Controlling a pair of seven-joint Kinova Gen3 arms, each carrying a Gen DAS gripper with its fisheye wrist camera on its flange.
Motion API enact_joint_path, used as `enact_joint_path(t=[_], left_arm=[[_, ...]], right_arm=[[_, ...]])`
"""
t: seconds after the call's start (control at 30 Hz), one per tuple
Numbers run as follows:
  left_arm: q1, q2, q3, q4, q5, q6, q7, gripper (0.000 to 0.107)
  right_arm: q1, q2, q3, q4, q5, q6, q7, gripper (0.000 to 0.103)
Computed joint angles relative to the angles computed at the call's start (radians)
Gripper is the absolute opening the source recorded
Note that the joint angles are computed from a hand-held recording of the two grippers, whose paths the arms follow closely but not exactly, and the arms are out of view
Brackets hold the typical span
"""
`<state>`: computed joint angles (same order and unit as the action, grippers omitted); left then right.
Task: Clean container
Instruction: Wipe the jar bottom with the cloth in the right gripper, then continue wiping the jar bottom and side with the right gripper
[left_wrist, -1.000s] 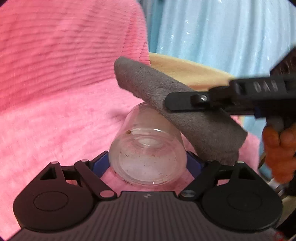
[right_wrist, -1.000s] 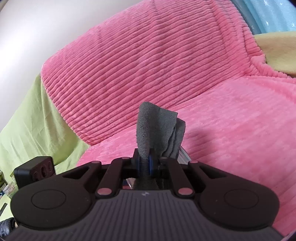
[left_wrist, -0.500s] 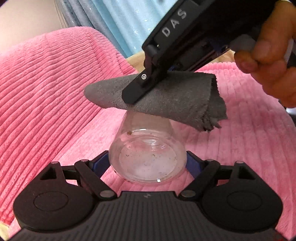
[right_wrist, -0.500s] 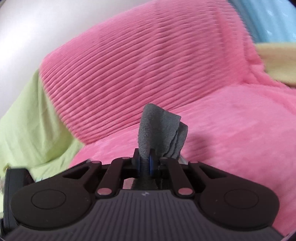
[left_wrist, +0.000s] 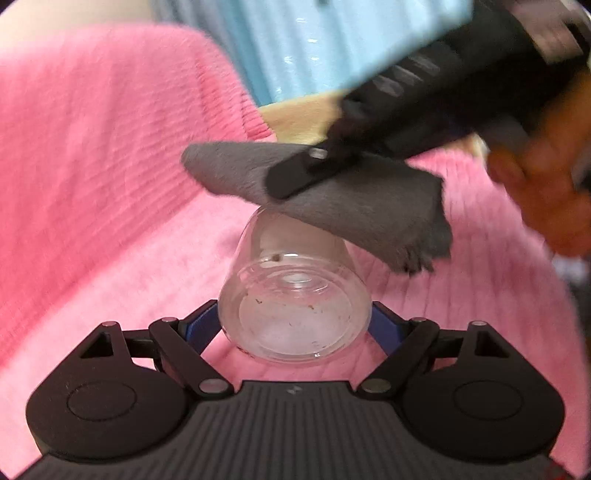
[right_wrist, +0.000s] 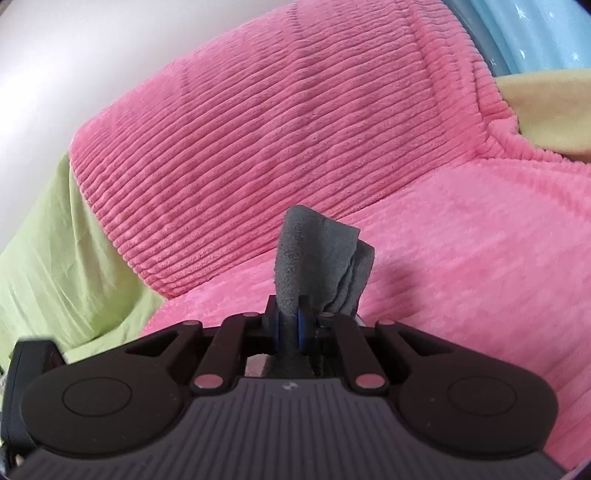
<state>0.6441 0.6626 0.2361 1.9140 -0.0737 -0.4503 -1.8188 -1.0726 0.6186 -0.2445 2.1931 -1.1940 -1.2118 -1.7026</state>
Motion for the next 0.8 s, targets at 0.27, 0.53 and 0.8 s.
enact_joint_path(t=[0.27,0.53,0.8], left_arm=[[-0.006,0.020,0.019,-0.034,0.081,0.016,0.000,0.085],[0.317,0.020,-0.294,-0.031,0.282,-0.040,-0.262,0.085],[0.286,0.029,-0.234,-0.034,0.357,-0.063,-0.374,0.085]], right_arm=[[0.004,0.000,-0.011,0.003,0.007,-0.003,0.011,0.008],[0.030,-0.020,-0.012,0.024,0.150,0.060,0.032,0.006],[0.001,-0.011,-0.004,0.016,0.074,0.030,0.018,0.008]])
